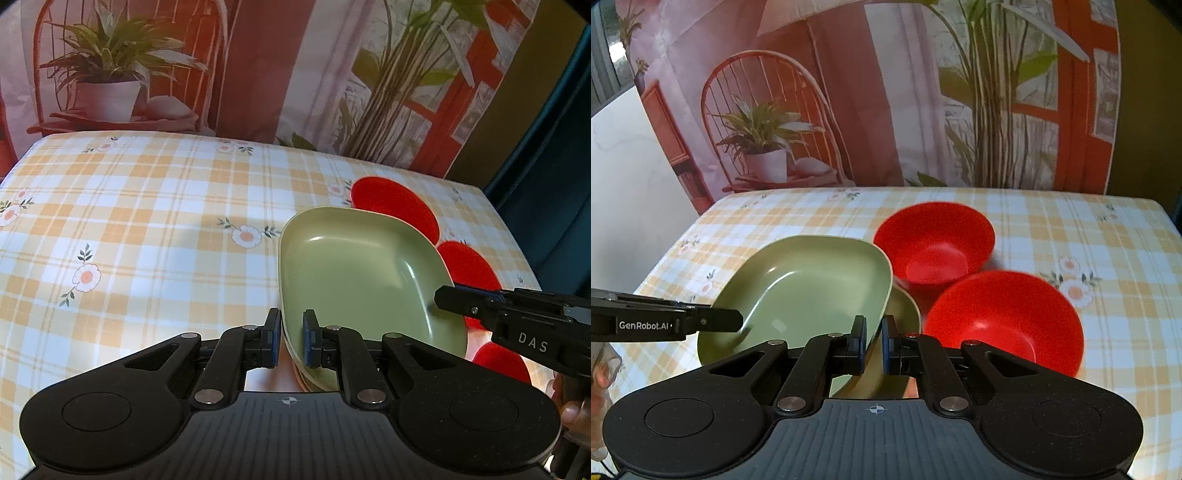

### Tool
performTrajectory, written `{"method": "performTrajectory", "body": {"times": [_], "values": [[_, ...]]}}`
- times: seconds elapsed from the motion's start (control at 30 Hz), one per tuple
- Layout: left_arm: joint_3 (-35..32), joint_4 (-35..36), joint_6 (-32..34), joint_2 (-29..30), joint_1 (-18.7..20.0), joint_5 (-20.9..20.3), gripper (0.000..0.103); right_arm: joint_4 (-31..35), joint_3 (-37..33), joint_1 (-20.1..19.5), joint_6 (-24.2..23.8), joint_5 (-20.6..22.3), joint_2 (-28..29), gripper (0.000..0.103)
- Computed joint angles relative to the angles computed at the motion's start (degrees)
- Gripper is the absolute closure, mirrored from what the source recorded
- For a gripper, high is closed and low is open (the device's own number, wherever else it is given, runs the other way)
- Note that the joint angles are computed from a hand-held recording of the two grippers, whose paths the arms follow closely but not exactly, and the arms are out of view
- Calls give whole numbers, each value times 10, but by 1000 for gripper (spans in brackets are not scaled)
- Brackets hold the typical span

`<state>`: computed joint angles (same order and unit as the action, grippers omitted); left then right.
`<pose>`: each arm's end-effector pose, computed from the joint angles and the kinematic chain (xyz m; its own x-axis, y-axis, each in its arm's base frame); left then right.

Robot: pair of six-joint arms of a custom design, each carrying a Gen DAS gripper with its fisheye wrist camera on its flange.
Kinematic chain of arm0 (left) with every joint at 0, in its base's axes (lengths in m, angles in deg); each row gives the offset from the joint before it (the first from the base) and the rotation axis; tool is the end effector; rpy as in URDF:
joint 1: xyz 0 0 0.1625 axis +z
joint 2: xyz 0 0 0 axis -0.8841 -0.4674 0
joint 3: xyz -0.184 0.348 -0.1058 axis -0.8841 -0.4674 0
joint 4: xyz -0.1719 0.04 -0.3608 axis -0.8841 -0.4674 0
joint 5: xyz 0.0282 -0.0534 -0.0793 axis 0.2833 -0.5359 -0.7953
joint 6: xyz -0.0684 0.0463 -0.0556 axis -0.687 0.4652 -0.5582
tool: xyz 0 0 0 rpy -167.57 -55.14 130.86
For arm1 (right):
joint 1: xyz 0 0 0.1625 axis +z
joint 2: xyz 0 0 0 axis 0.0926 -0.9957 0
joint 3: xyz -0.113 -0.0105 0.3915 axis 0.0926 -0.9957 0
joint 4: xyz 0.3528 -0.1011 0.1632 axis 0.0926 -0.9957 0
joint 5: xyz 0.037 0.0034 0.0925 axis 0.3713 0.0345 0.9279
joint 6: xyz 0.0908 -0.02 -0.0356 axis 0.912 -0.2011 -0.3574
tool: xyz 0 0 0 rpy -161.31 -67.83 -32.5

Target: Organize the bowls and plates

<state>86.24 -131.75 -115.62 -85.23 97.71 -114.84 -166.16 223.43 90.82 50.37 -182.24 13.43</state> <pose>-0.1694 -0.3673 0.1156 -0.8358 0.1604 -0.5252 0.4191 0.8043 -0.4213 0.1423 -0.3756 0.1361 -0.8340 -0.2252 0.5036 -0.4900 0.7218 -0.4887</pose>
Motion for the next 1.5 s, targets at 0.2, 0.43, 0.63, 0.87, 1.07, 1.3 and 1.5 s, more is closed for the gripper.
{"method": "performTrajectory", "body": {"times": [0.2,0.43,0.63,0.87,1.07,1.3,1.5], "values": [[0,7,-4,9,-3,-7,90,-5,13,-13,1,6,-5,95],[-2,21,-7,14,-1,-6,90,-9,16,-20,0,2,3,95],[-3,11,2,25,0,-4,90,-13,14,-21,-5,-2,6,95],[-6,10,8,36,0,1,90,-17,12,-23,-13,-6,9,95],[-5,2,8,43,1,5,89,-37,9,-16,-33,-20,23,95],[-4,-2,2,41,5,2,89,-39,6,-11,-33,-33,27,93],[-4,-1,-3,40,5,5,89,-37,8,-8,-29,-32,25,89]]}}
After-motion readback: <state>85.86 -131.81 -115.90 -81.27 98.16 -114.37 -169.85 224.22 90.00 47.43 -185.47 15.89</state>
